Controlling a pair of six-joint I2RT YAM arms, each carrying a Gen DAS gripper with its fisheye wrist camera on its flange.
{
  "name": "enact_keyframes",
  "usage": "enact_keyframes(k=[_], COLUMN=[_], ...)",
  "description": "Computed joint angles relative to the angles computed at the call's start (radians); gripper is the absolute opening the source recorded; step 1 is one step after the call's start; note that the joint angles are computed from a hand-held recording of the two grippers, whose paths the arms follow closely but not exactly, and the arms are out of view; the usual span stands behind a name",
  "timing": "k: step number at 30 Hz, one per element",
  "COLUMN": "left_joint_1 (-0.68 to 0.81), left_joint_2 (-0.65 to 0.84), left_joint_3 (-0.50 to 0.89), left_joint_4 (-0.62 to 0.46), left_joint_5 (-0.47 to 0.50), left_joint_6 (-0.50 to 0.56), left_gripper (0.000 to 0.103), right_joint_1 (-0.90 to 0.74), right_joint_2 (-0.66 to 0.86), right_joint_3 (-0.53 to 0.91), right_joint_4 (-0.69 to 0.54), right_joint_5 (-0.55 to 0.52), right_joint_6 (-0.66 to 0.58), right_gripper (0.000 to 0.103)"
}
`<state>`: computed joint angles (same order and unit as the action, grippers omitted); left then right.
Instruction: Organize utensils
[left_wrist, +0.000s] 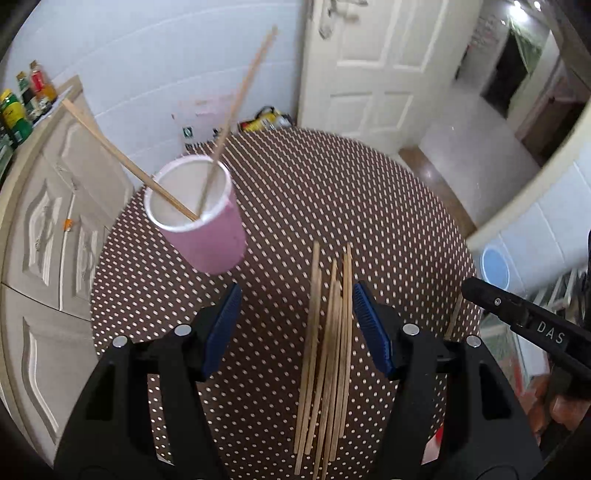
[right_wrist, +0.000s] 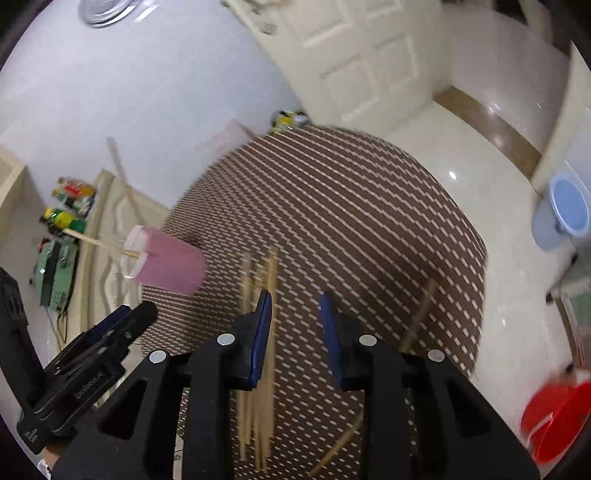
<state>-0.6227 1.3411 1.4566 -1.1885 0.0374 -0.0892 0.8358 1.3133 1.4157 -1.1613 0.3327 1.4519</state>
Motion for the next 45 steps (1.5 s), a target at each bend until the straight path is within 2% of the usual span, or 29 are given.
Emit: enact_keyframes(k=[8, 11, 16, 17, 20, 22, 23, 25, 31, 36, 39, 45], left_joint_1=[0.002, 0.004, -0.006, -0.005, -0.002, 0.0, 0.002, 0.005, 0.029, 0.052, 0.076, 0.099], left_joint_2=[0.032, 0.04, 0.067, 0.076, 0.087, 0.097, 0.105, 0.111, 0.127, 0.114, 0.092, 0.055], left_joint_3=[-0.08, -0.102, -0.115, -0.118, -0.129, -0.134, -0.137, -0.144, -0.15, -0.161, -0.174, -0.206], left_joint_4=[0.001, 0.004, 0.013, 0.017, 0.027, 0.037, 0.041, 0.053, 0.066, 0.066, 0.062, 0.048], left_joint_5=[0.018, 0.024, 0.024, 0.027, 0.031, 0.033, 0.033, 0.03, 0.045, 0.035, 0.04, 0.047], left_joint_6=[0.01, 0.005, -0.011, -0.015, -0.038, -0.056, -0.067, -0.094, -0.171, -0.189, -0.194, -0.191], left_gripper=[0.062, 0.062, 0.062, 0.062, 0.062, 0.062, 0.062, 0.062, 0.062, 0.064, 0.065, 0.065], right_joint_1=[0.033, 0.03, 0.002, -0.009, -0.059, -0.078, -0.09, -0.138, -0.235, -0.286, -0.306, -0.293], right_joint_2=[-0.083, -0.089, -0.108, -0.104, -0.069, -0.03, -0.02, -0.002, 0.073, 0.137, 0.199, 0.324], right_joint_3=[-0.181, -0.217, -0.309, -0.321, -0.326, -0.291, -0.282, -0.283, -0.225, -0.163, -0.101, 0.013], right_joint_4=[-0.026, -0.03, 0.062, 0.082, 0.127, 0.104, 0.109, 0.15, 0.17, 0.151, 0.145, 0.159], right_joint_5=[-0.05, -0.073, -0.139, -0.15, -0.197, -0.191, -0.193, -0.243, -0.332, -0.382, -0.406, -0.433], right_joint_6=[0.197, 0.213, 0.191, 0.168, 0.076, 0.005, -0.041, -0.14, -0.404, -0.529, -0.578, -0.595], right_gripper=[0.026, 0.026, 0.026, 0.021, 0.017, 0.016, 0.005, 0.0, 0.0, 0.0, 0.0, 0.0])
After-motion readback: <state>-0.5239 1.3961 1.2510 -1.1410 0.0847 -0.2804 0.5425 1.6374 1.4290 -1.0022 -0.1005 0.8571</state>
